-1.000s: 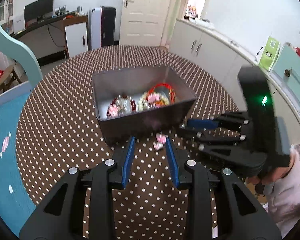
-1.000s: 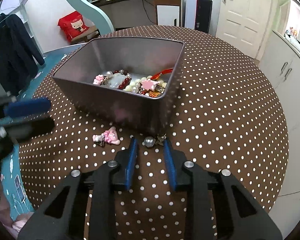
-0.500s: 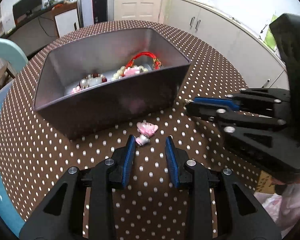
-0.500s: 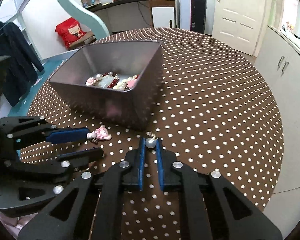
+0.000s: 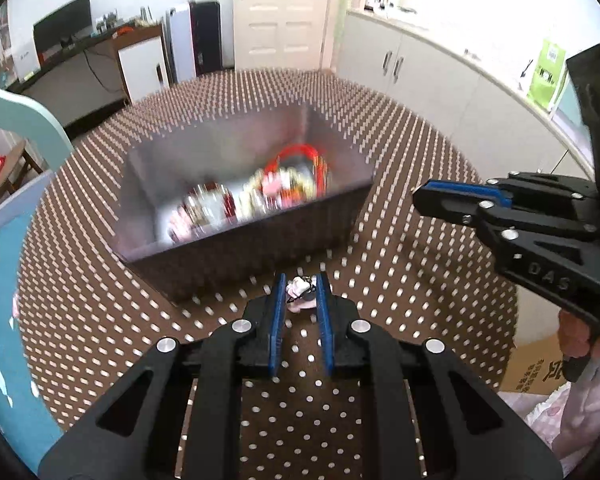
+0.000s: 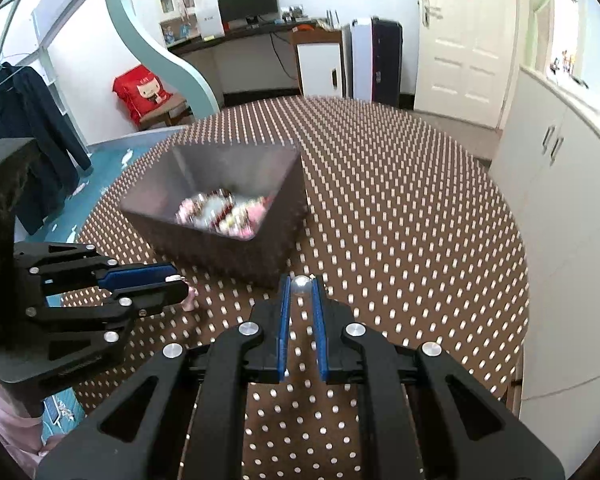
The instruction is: Organize jewelry
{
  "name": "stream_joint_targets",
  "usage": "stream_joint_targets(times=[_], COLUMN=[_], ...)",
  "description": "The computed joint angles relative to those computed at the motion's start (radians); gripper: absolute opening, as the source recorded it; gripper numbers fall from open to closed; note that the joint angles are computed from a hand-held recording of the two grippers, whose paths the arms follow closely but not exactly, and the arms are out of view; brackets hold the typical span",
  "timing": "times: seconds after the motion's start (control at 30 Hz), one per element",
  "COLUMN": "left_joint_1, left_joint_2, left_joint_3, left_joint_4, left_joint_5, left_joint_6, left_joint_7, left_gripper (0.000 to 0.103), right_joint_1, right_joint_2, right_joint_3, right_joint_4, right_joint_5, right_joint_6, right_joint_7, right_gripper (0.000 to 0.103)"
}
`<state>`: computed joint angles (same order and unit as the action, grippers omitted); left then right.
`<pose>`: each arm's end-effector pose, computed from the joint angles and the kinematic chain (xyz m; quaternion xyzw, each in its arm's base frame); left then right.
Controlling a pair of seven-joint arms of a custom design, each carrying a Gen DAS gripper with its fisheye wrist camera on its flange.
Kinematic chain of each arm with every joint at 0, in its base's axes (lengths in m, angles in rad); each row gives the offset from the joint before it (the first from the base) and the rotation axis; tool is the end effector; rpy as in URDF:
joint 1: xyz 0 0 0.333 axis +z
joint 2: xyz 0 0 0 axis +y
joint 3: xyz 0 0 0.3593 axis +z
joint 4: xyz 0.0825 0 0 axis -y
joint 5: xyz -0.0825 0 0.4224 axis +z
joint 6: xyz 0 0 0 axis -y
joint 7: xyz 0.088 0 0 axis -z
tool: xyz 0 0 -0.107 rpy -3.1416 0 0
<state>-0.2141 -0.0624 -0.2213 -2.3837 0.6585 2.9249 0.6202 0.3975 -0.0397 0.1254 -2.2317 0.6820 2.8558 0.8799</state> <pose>0.4816 -0.2675 0.4199 -0.6375 0.6988 -0.2621 0.1913 0.5261 0.2645 0.4766 -0.8291 0.4259 -0.1115 0.3447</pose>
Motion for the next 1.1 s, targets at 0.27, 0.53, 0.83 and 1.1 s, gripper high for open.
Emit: stream_joint_targets(times=[0.27, 0.53, 0.83, 1.1], left_joint_1=[0.066, 0.09, 0.082, 0.068], left_joint_2=[-0.13, -0.093, -0.076, -0.219], left_joint_3=[-0.03, -0.009, 0.006, -0.066], left_joint_4=[0.001, 0.052, 0.059, 0.023], left_joint_5=[0.256, 0.253, 0.184, 0.268], left_joint_6=[-0.039, -0.066, -0.131, -0.249], left_joint_7=[-0.219, -0.242, -0.272, -0.451], left_gripper=[0.015, 0.016, 0.048, 0.059], right_joint_1=[0.037, 0.038, 0.026, 0.056], right_joint_2=[0.011, 0.09, 0.069, -0.071], right_joint_3=[0.011, 0.026, 0.019, 0.031], right_joint_4=[0.098, 0.202, 0.184, 0.035], right_joint_5=[0.166, 0.173, 0.052, 0.018], right_joint_6=[0.015, -0.057, -0.029, 0.179], right_joint_7=[-0.188, -0.195, 0.02, 0.055], right_gripper=[0.01, 0.015, 0.045, 0.066])
